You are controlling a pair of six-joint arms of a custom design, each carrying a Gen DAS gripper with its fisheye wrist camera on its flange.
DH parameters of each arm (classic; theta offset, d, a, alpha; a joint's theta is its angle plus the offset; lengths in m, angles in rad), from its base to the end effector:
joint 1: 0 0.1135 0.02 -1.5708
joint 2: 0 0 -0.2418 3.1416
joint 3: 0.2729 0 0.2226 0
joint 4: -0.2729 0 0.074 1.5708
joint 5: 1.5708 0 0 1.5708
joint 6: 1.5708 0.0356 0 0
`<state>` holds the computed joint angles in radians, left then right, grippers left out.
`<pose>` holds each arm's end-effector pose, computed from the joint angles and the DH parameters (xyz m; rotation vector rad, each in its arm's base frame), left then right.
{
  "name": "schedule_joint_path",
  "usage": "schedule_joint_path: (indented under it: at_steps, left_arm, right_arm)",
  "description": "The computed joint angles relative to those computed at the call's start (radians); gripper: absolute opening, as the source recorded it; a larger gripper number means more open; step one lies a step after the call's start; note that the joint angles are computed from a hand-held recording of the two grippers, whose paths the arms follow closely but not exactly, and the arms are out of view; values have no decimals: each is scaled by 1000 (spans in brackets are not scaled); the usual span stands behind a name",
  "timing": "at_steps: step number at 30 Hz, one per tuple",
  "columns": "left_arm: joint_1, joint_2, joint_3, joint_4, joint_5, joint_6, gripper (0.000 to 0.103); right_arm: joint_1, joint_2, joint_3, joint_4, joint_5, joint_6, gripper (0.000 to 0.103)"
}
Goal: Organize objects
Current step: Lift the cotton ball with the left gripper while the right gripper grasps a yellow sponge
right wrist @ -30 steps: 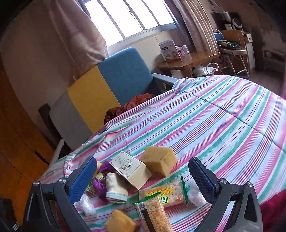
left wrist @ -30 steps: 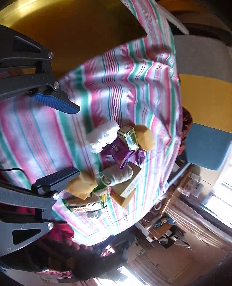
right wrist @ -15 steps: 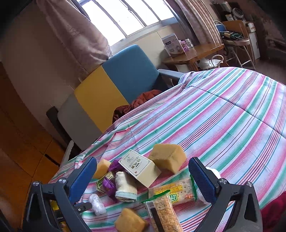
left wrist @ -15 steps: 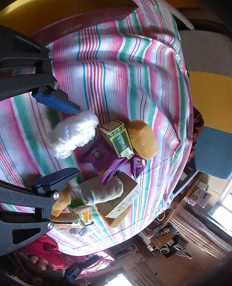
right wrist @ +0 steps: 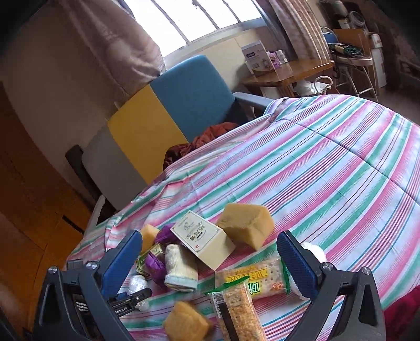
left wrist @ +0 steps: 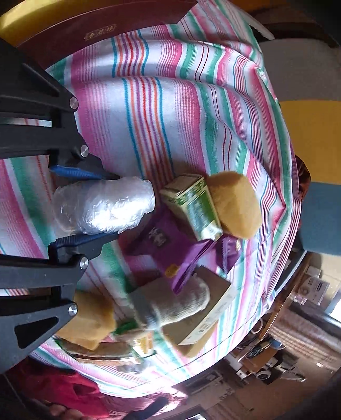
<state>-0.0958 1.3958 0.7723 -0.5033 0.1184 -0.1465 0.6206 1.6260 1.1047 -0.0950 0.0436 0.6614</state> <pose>0.2325 -0.0266 0.1764 -0.0324 2.7058 -0.2330 0.2763 0.1956 0.2369 0.0718 2.2671 0.6617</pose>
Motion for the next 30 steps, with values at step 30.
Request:
schedule_joint_path:
  at_steps: [30]
  left_arm:
    - [-214,-314,-315,168,-202,-24,36]
  right_arm:
    - [81,224,218,-197,-222,-118,103]
